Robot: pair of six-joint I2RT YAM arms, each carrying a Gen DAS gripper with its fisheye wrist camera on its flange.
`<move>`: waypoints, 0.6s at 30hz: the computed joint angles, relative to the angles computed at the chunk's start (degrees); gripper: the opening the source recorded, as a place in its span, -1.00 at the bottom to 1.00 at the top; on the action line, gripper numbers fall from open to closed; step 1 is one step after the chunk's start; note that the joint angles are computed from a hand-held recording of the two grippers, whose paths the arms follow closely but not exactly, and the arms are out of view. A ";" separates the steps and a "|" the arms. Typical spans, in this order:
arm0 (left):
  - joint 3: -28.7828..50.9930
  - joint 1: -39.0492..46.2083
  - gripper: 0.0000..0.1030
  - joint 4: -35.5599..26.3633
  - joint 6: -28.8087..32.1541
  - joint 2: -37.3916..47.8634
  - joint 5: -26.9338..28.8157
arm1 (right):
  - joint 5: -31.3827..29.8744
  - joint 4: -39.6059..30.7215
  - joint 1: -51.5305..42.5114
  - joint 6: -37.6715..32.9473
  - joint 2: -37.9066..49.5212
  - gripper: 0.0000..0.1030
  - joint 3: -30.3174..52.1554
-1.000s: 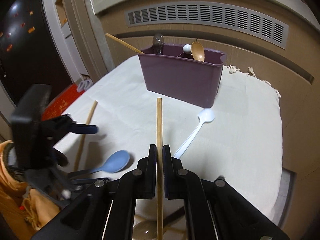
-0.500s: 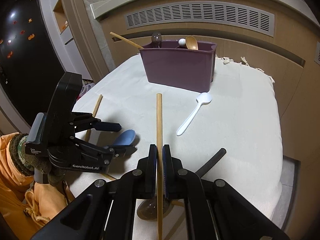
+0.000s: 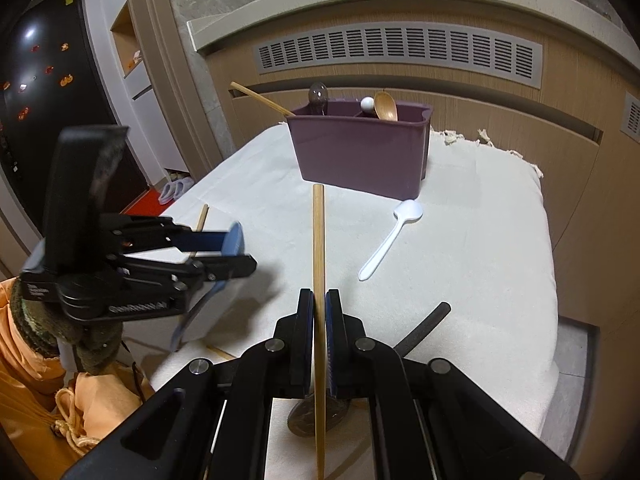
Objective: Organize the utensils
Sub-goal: 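Close the left tool on the blue plastic spoon and lift it, then carry the chopstick and blue spoon up above the purple caddy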
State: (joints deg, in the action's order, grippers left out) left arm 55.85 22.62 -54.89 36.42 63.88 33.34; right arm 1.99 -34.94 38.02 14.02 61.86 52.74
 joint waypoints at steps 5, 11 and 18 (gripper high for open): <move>3.34 2.81 -0.32 -3.70 1.39 -2.77 4.12 | 1.72 -1.03 1.70 0.40 -1.36 -0.88 0.77; 8.18 5.95 -0.32 -6.54 2.11 -4.10 8.74 | 5.25 -2.21 4.69 0.52 -2.97 -0.88 3.19; 21.82 6.72 -0.32 -5.30 -4.22 -0.16 13.42 | 12.81 -3.64 6.51 -3.76 -1.37 -0.88 14.34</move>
